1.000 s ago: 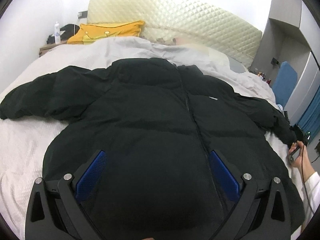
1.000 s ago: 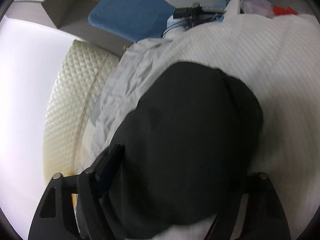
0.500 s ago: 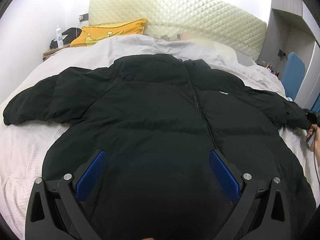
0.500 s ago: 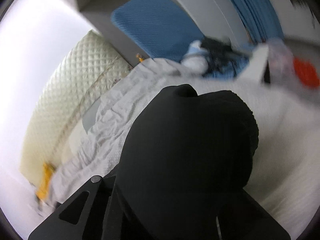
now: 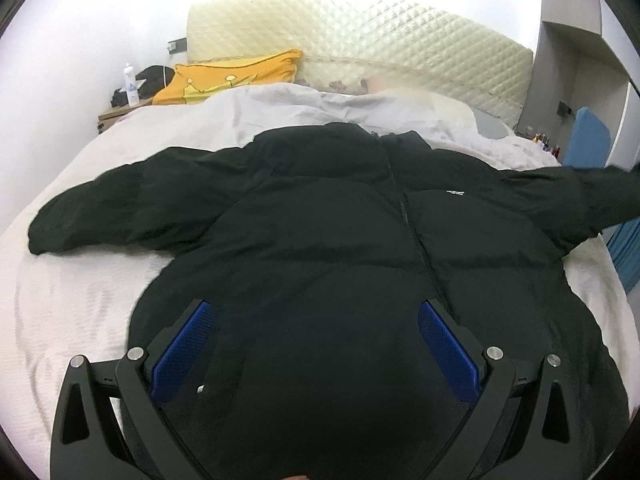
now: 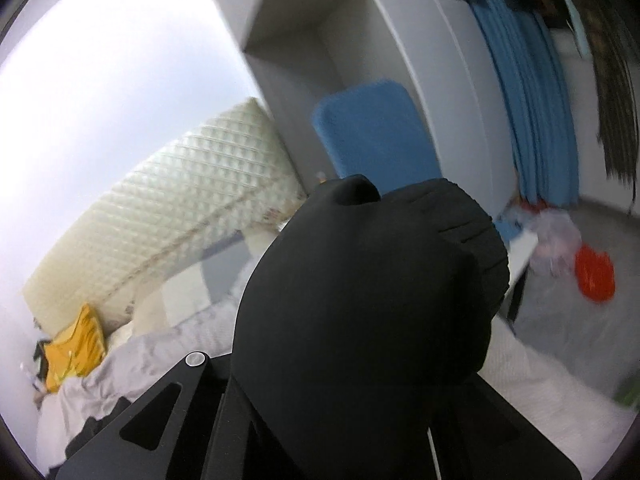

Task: Fold large clothes
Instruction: 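Lift the sleeve with the right gripper and fold it across the jacket body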

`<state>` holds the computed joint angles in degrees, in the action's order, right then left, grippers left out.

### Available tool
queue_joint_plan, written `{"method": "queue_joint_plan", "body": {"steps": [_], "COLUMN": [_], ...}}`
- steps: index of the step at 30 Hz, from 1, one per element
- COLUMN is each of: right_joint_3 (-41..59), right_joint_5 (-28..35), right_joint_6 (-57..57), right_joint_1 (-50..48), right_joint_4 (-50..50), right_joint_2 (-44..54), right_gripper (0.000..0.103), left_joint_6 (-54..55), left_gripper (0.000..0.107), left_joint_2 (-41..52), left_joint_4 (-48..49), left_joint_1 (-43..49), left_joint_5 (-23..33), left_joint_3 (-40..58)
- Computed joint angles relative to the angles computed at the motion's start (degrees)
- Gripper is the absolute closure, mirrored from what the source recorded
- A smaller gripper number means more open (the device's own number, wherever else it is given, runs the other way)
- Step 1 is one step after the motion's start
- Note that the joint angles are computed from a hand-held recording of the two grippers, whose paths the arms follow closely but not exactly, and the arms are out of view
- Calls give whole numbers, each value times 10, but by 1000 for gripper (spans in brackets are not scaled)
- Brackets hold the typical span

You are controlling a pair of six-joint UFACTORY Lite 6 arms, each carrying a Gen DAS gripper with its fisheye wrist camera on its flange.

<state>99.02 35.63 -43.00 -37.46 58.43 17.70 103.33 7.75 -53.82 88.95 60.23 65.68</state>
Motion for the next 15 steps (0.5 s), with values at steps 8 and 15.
{"method": "queue_joint_plan", "body": {"steps": [8, 15], "right_joint_3": [104, 230], "right_joint_5": [42, 53], "right_joint_6": [215, 494], "right_joint_1": [171, 434], "right_joint_4": [-215, -500], "right_joint_2": [-88, -65], "right_gripper": [95, 94], "left_joint_6": [59, 78], "left_gripper": [4, 4], "left_joint_2": [-27, -10], "left_joint_4": [-2, -5], "left_joint_1": [62, 99], "left_joint_5": [59, 102], "left_joint_3": [9, 43]}}
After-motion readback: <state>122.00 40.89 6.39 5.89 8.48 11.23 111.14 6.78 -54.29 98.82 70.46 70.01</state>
